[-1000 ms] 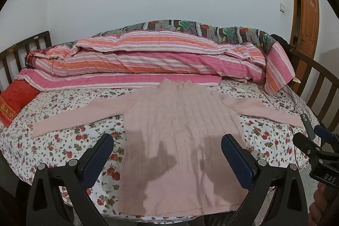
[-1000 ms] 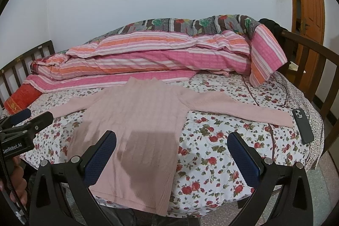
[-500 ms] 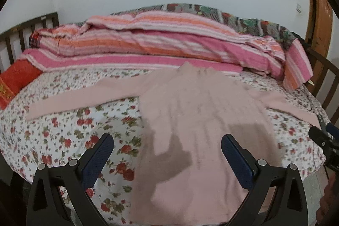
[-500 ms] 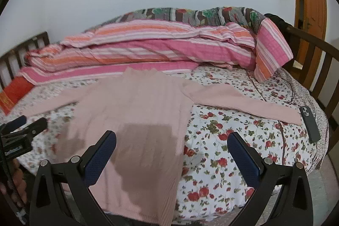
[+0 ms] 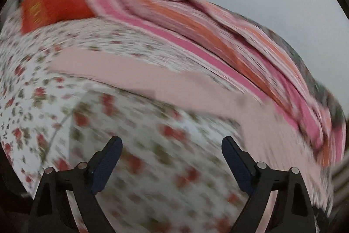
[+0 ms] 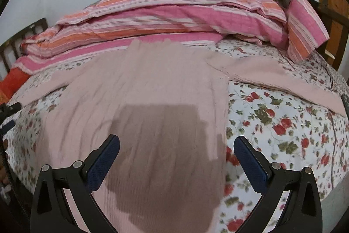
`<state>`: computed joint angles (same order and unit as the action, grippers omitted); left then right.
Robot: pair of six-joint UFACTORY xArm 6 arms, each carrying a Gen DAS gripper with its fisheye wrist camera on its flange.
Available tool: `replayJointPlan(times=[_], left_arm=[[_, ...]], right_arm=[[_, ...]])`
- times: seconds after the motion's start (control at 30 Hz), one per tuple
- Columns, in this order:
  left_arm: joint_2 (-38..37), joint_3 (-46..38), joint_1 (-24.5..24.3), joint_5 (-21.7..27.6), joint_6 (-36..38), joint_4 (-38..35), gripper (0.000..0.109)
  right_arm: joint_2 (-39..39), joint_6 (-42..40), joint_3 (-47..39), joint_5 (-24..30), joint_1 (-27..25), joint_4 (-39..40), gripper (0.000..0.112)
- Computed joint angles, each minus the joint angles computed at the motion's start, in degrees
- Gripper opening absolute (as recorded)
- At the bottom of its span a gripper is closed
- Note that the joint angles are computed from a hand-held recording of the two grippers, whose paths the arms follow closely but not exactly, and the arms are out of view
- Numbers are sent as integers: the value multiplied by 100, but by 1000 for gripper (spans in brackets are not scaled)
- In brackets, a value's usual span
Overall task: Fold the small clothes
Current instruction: 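Grasp the sweater sleeve cuff with the left gripper and lift it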
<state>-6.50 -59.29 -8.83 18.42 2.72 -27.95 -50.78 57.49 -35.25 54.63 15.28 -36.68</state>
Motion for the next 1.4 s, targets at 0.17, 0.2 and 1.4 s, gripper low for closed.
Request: replayJointPlan(times=[0.17, 0.2, 1.4], left_arm=[[850, -788, 618, 252, -93, -336, 79], [1056, -998, 720, 356, -31, -449, 72], [2628, -4412, -1743, 316, -680, 1802, 7]], right_arm=[[345, -22, -145, -353, -20, -290, 102], [371, 3, -159, -353, 10, -370, 102], [-703, -3869, 880, -1698, -3149, 3578, 88]])
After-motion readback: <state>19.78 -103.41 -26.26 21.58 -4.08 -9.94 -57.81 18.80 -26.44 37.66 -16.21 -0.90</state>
